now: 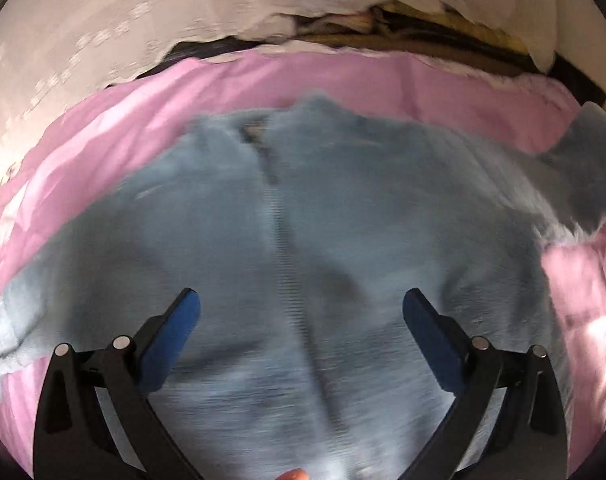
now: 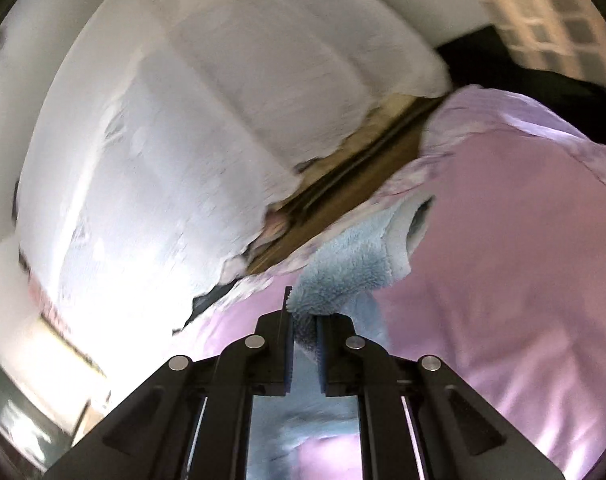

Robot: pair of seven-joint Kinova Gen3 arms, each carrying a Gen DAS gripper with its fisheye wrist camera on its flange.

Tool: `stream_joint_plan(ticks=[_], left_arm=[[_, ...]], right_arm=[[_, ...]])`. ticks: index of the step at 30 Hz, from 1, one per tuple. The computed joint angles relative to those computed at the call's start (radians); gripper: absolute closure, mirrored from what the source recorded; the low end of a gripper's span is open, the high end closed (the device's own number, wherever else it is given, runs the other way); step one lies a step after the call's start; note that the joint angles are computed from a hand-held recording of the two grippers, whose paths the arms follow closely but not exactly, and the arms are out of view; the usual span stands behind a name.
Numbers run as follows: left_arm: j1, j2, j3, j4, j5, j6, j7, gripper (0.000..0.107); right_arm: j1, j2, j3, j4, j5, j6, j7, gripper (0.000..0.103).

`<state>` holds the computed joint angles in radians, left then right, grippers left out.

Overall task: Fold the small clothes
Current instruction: 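Carry the gripped sleeve across the jacket front with the right tool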

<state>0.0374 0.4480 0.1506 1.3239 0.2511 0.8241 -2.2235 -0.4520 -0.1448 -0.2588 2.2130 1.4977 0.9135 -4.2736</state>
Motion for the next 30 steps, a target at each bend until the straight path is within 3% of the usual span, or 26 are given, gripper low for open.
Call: stream_joint_plan(ticks=[7, 11, 18, 25, 27, 30], left_arm=[[-0.078, 0.083, -0.030, -0.127, 0.015, 0.039, 0.036, 0.008], [-0.131, 0.106, -0.031, -0.140, 0.027, 0.025, 0.030, 0.008], [-0.202, 0.223, -0.010, -0.309, 0.085, 0.156, 0.076, 0.008], [-0.209, 0.213, -0.004, -0.281, 0.094, 0.127, 0.064, 0.008], [-0.211, 0.212, -0.003, -0.280, 0.097, 0.130, 0.062, 0.008], [-0.222, 0.221, 0.002, -0.295, 0.109, 0.150, 0.061, 0.008]], right_arm=[[-0.011, 0.139, 0.026, -0.171, -0.021, -0.090, 0.150, 0.093], [-0.028, 0.239, 0.051, -0.281, -0.043, -0.151, 0.221, 0.093], [-0.116, 0.400, 0.101, -0.501, -0.159, -0.174, 0.455, 0.093], [-0.187, 0.522, 0.171, -0.672, -0.313, -0.227, 0.684, 0.093], [-0.163, 0.551, 0.139, -0.713, -0.365, -0.231, 0.765, 0.093], [-0.075, 0.609, 0.002, -0.781, -0.407, -0.207, 0.887, 0.089]])
